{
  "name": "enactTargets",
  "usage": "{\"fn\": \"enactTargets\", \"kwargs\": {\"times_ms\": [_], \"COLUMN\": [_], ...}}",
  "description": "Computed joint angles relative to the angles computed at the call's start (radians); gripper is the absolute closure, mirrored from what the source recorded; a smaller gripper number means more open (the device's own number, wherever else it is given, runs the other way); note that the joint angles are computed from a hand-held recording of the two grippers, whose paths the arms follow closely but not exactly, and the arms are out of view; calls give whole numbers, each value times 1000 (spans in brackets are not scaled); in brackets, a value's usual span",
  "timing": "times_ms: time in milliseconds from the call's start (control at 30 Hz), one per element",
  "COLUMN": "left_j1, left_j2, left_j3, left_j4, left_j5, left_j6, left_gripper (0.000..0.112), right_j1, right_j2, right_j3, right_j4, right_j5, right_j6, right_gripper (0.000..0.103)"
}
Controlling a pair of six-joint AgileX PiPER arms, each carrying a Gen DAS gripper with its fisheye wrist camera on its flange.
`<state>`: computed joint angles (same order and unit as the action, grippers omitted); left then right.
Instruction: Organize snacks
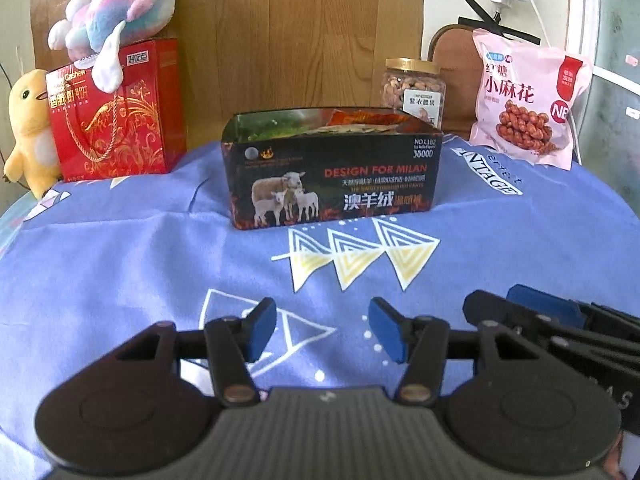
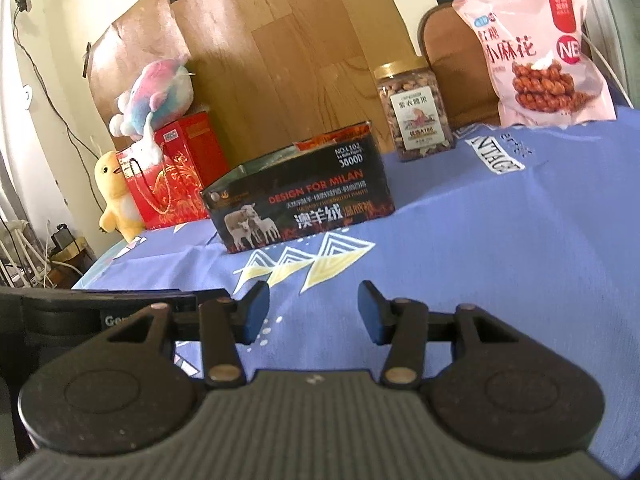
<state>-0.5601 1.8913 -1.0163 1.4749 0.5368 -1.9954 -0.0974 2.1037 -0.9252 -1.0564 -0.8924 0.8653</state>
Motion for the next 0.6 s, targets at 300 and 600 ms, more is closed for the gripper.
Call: {"fn": "enactTargets", "kwargs": {"times_ms": [300,600], "left_j1": [-11,-30], "left_j2": [6,5], "left_j3": [-7,-1], "left_j4": [2,24], "left_j5": [17,62], "left_j6": [9,-7], "left_gripper": [57,43], "right_j1": [-4,1], "right_j2": [-7,-5], "right_j3": [11,13], "right_j4": [23,31], "right_j5": [-11,-7], "right_j6": [-6,-12], "right_gripper": [46,45]}}
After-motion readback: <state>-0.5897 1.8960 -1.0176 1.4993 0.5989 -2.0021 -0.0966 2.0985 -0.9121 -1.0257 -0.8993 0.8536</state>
